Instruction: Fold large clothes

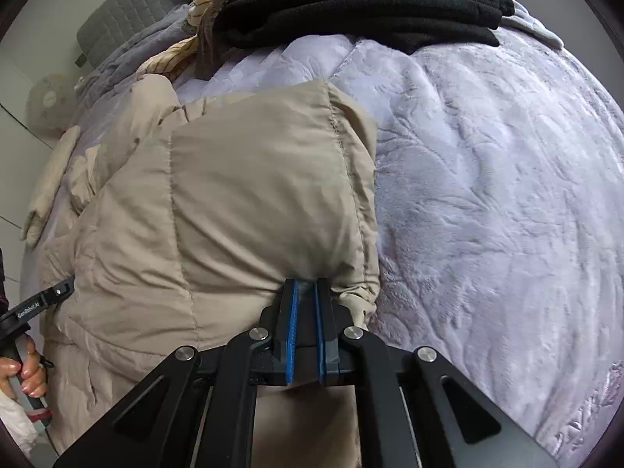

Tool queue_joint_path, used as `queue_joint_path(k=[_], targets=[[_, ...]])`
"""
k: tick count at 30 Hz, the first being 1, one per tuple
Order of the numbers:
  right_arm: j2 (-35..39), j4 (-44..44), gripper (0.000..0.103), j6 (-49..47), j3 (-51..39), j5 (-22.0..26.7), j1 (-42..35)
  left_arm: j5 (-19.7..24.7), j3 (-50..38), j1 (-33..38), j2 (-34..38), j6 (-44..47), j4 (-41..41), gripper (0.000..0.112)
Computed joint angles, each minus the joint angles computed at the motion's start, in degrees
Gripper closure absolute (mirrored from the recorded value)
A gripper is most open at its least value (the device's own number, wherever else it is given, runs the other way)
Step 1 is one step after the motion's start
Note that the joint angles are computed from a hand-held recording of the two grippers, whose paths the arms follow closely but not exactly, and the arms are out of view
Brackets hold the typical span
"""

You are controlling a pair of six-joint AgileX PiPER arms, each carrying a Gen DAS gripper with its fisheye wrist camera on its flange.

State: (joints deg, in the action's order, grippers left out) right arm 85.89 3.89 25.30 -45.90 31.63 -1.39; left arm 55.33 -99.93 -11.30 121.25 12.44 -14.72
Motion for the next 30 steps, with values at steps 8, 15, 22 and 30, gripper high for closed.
queue_joint_path(k=[8,15,22,30], targets=[[-6.20,-9.24,0.095,11.73,-1.51,10.39,5.12,0.13,4.09,0.20,-5.30,-3.91,8.81,0.095],[-12.63,-1.41,0.091,7.85,-0.62,15.63,4.04,2.00,8.54,0.83,-10.41,-4.99,10.37,0.095],[-18.69,5.74,0.088,4.44,2.44,19.63,4.18,2.55,15.60,-1.75,-17.62,-10.41,13.97,0.095],[-25.05,8.90,0.062,3.60,3.45,25.49,5.93,2.99,26.56,-4.19,-28.10,-17.52,16.51,0.071]])
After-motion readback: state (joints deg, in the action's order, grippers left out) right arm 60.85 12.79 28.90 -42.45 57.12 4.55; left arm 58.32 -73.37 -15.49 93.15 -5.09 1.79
